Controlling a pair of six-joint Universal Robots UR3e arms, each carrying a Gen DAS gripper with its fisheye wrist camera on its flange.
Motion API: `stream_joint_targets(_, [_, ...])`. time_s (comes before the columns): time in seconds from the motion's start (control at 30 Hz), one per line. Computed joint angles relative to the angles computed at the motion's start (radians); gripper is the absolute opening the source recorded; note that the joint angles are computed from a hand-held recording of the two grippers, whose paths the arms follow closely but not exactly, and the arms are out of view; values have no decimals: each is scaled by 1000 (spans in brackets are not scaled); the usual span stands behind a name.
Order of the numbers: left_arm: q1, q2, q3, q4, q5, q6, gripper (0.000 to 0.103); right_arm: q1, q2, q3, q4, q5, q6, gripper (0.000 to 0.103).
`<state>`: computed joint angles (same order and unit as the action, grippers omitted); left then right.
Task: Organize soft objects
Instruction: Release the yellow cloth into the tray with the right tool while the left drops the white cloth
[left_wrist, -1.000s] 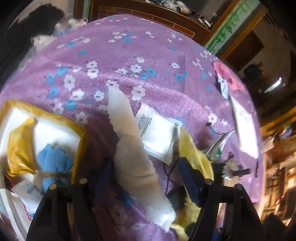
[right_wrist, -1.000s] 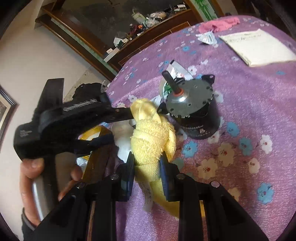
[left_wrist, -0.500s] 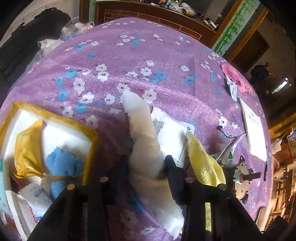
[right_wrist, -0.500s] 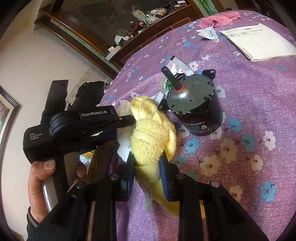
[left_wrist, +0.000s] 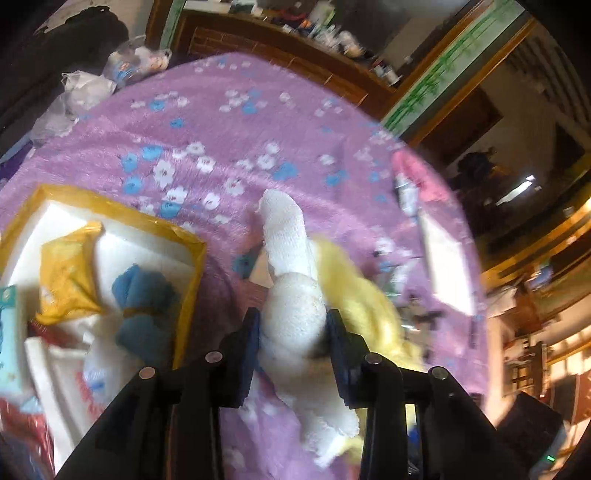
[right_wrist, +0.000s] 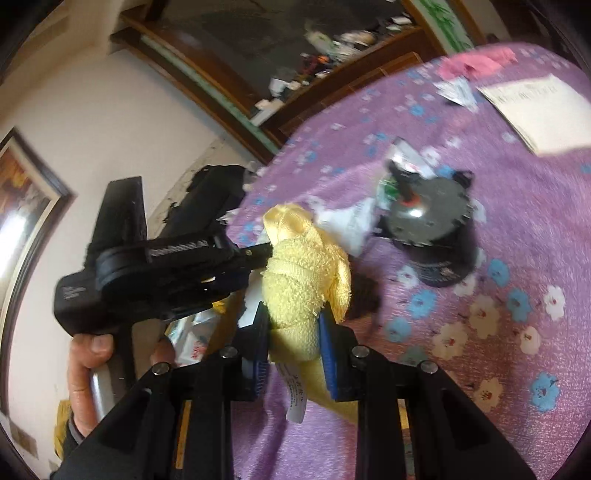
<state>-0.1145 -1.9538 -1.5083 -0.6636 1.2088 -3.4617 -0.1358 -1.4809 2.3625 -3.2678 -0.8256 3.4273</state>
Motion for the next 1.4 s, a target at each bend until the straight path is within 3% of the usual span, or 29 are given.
stream_joint_targets(0.17, [31,168,-153,61,-13,5,37,-22,-14,39,-83,84,-17,24])
stream_joint_targets(0.37, [133,417,-356,32,-80,66,37,-32,-8,48,-128,124,-15,24])
stream_joint_targets(0.7, [467,823,-508,-257,-243,274,37,37,-18,9,-59,76,-66,24])
stream_joint_targets(0.87, [590,836,-523,-323,-269,359,37,138,17,-122,62,27,0,24])
stream_joint_targets(1.0, [610,787,-561,-222,-232,376,37,260,107,-318,136,-47,56,24])
stream_joint_targets(1.2, [564,660,-580,-53,-140,365,37,424,319,-754,365,-206,88,24])
stream_joint_targets(1.4, [542,573,-603,26,-99,356,37,483,494,-1009,537,-263,89,24])
